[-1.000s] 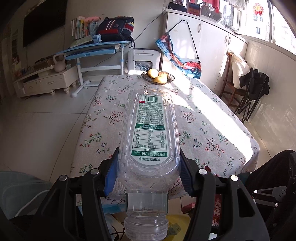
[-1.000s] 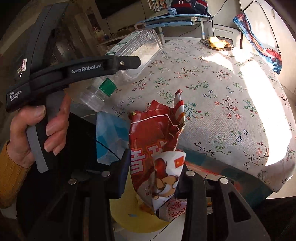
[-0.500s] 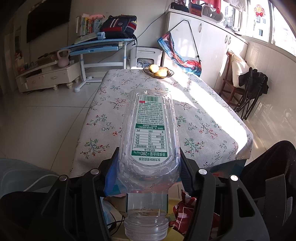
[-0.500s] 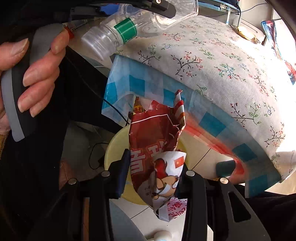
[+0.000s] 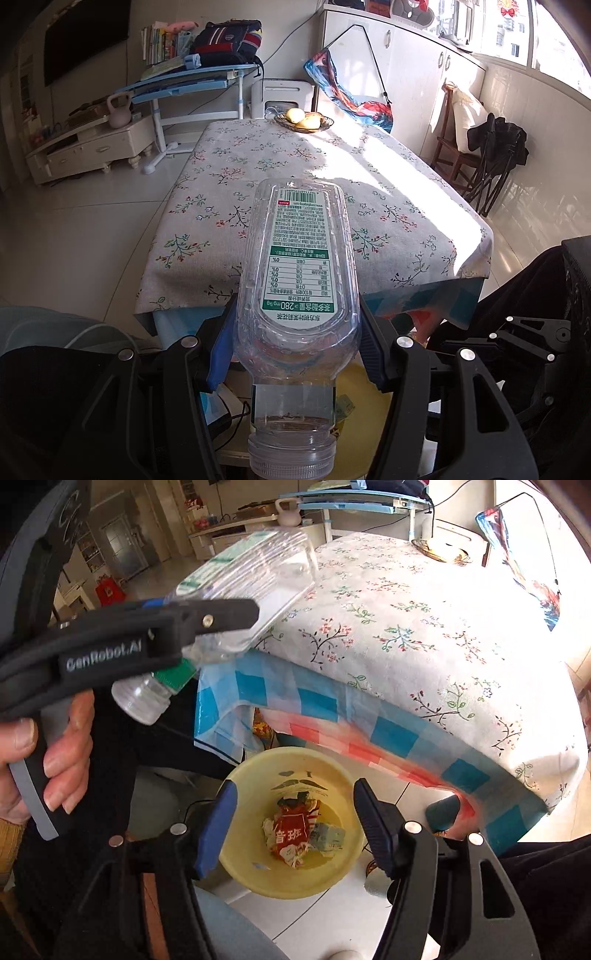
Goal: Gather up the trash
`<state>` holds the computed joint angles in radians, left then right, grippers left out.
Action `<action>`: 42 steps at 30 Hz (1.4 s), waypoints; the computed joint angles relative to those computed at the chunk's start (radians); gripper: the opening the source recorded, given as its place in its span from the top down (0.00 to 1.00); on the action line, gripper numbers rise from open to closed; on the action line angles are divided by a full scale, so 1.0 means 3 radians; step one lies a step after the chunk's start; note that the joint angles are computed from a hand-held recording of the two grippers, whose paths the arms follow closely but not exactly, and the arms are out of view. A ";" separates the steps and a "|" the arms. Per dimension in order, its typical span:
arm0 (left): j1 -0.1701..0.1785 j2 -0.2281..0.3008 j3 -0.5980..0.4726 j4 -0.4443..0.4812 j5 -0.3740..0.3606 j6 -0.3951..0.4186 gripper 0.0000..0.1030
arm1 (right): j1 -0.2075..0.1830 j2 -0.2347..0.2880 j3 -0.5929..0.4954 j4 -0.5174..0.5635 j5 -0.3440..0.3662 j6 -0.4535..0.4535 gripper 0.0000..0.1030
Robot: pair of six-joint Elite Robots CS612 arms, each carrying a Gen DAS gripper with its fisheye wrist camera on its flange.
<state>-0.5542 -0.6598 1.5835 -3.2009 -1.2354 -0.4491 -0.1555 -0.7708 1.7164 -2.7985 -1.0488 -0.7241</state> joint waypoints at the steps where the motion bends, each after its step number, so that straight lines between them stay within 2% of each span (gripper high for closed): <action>1: -0.0009 -0.0007 0.0015 0.0025 -0.0019 0.0016 0.46 | -0.0022 0.0006 0.0003 -0.0102 0.0068 0.0148 0.33; 5: -0.0040 -0.0029 0.0047 0.0225 -0.0100 0.0093 0.46 | -0.0131 0.0029 0.0002 -0.0412 0.0344 0.0733 0.30; 9: -0.0050 -0.0035 0.0010 0.0665 -0.0301 0.0159 0.46 | -0.0213 0.0054 0.0002 -0.0658 0.0484 0.1233 0.30; 14: -0.0049 0.0009 -0.0147 0.1336 -0.0611 0.0375 0.45 | -0.0254 0.0064 0.0018 -0.0858 0.0540 0.1510 0.29; 17: -0.0096 0.0016 -0.0162 0.1425 -0.0542 0.0528 0.45 | -0.0256 0.0075 0.0020 -0.0966 0.0505 0.1602 0.29; 21: -0.0101 -0.0015 -0.0105 0.1303 -0.0512 0.0500 0.41 | -0.0255 0.0101 0.0040 -0.1250 0.0424 0.1783 0.25; 23: -0.0094 -0.0036 -0.0064 0.1145 -0.0487 0.0451 0.39 | -0.0263 0.0103 0.0066 -0.1417 0.0383 0.1863 0.24; 26: -0.0116 -0.0075 0.0065 0.0654 -0.0316 0.0418 0.29 | -0.0263 0.0106 0.0113 -0.1730 0.0265 0.1941 0.22; 29: -0.0168 -0.0085 0.0181 0.0058 0.0029 0.0470 0.22 | -0.0255 0.0100 0.0197 -0.2150 0.0136 0.1975 0.17; 31: -0.0205 -0.0083 0.0240 -0.0302 0.0257 0.0503 0.19 | -0.0255 0.0098 0.0255 -0.2456 0.0066 0.1993 0.15; 35: -0.0244 -0.0087 0.0324 -0.0826 0.0543 0.0427 0.15 | -0.0274 0.0119 0.0336 -0.3030 -0.0022 0.2067 0.10; 39: -0.0262 -0.0078 0.0341 -0.1036 0.0763 0.0325 0.13 | -0.0292 0.0144 0.0377 -0.3379 -0.0068 0.2089 0.08; 42: -0.0275 -0.0086 0.0362 -0.1084 0.0881 0.0249 0.13 | -0.0283 0.0167 0.0362 -0.3442 -0.0110 0.2074 0.07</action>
<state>-0.6367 -0.6854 1.6920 -3.5262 -0.9712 -0.3744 -0.2404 -0.7208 1.8249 -3.8312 -1.0818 -0.1020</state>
